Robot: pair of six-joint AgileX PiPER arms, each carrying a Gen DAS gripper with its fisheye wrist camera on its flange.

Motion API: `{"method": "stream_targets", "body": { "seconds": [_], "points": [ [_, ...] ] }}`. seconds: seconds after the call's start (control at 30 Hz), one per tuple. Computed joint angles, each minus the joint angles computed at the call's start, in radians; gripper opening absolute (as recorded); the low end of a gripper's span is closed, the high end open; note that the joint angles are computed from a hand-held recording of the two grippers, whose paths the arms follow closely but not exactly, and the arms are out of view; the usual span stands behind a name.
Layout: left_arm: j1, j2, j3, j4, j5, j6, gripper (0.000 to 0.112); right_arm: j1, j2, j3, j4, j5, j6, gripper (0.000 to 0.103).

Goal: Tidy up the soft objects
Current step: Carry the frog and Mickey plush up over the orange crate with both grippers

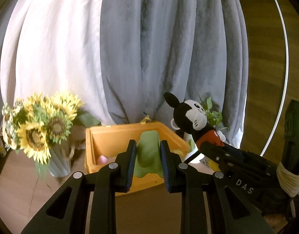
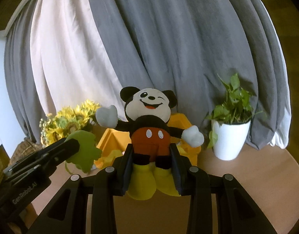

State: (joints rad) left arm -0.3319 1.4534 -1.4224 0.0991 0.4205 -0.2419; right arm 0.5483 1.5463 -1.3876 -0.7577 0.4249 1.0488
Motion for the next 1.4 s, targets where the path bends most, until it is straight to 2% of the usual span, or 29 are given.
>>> {"method": "stream_targets", "body": {
  "seconds": [0.37, 0.63, 0.77, 0.97, 1.2, 1.4],
  "points": [
    [0.09, 0.141, -0.178, -0.152, 0.001, 0.187, 0.025, -0.034, 0.138, -0.196, 0.08, -0.015, -0.127, 0.037],
    [0.133, 0.279, -0.327, -0.218, 0.024, 0.259, 0.025, -0.076, 0.282, -0.394, 0.285, 0.009, -0.353, 0.037],
    [0.147, 0.351, -0.399, -0.217, 0.049, 0.249, 0.025, -0.108, 0.375, -0.519, 0.452, 0.044, -0.531, 0.037],
    [0.158, 0.476, -0.527, -0.188, 0.095, 0.222, 0.025, -0.142, 0.53, -0.732, 0.587, 0.123, -0.688, 0.037],
    [0.164, 0.609, -0.666, -0.172, 0.157, 0.212, 0.025, -0.174, 0.691, -0.944, 0.668, 0.224, -0.761, 0.037],
    [0.164, 0.727, -0.804, -0.169, 0.239, 0.214, 0.025, -0.187, 0.834, -1.14, 0.669, 0.342, -0.768, 0.037]
  ]
}}
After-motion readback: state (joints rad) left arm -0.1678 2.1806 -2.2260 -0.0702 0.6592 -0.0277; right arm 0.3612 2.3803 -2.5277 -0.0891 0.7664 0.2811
